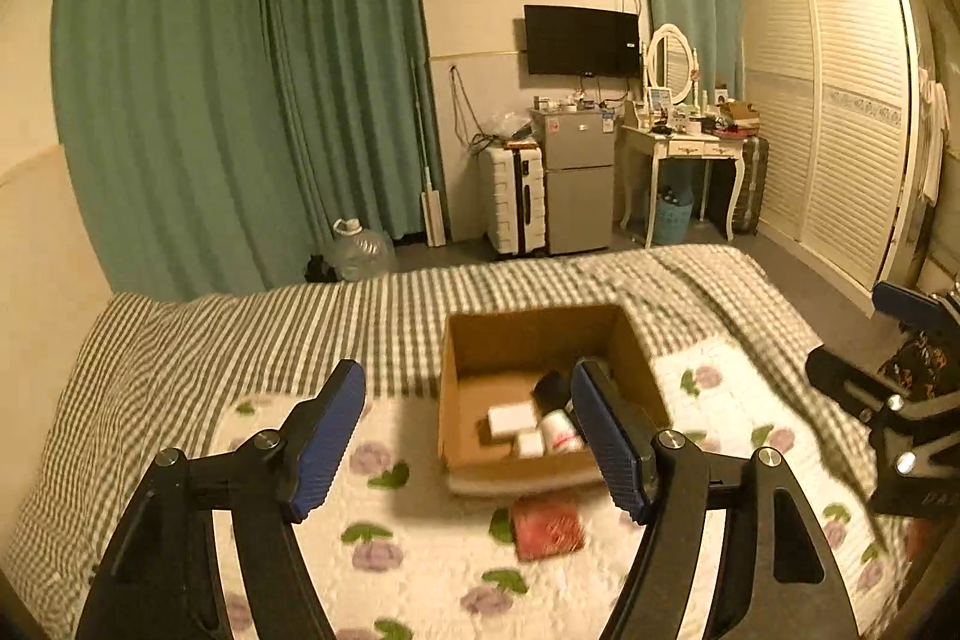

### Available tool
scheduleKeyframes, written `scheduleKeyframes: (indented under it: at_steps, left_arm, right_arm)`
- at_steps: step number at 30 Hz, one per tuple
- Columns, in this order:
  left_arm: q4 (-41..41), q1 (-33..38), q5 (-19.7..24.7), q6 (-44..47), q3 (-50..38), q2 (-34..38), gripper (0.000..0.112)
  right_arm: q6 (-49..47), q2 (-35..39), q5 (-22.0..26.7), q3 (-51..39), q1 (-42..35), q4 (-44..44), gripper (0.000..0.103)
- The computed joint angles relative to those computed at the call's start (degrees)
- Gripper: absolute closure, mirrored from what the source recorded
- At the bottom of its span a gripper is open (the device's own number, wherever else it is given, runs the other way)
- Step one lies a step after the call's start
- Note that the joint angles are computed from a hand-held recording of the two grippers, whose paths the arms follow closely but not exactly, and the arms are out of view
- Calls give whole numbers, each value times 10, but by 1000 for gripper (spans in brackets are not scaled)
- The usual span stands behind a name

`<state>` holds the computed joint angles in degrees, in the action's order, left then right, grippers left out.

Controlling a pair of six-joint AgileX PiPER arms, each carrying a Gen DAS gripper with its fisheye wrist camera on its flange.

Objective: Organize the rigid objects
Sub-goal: 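Grasp the red rose-patterned card with the right tool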

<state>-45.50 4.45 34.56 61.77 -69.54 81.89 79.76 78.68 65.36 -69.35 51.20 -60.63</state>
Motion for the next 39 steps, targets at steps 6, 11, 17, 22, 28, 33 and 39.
scheduleKeyframes:
  at_steps: [6,11,17,22,28,33,39]
  left_arm:
    - [-119,53,-20,154,89,33,38]
    - [-159,47,-77,207,106,117,38]
    - [-141,36,-109,210,77,222,38]
    - [-65,26,-126,125,24,289,38]
    - [-11,35,-132,50,-18,325,38]
    - [23,34,-121,13,-34,339,38]
    - [-1,26,-139,53,-10,322,38]
  right_arm:
    - [135,26,2,63,52,-19,0]
    - [203,96,-76,89,29,-23,0]
    - [237,218,-207,76,-34,-22,0]
    - [193,321,-284,23,-83,5,0]
    - [56,424,-311,-82,-126,109,1]
    - [-13,477,-298,-140,-133,157,7]
    - [3,478,-279,-134,-121,133,32]
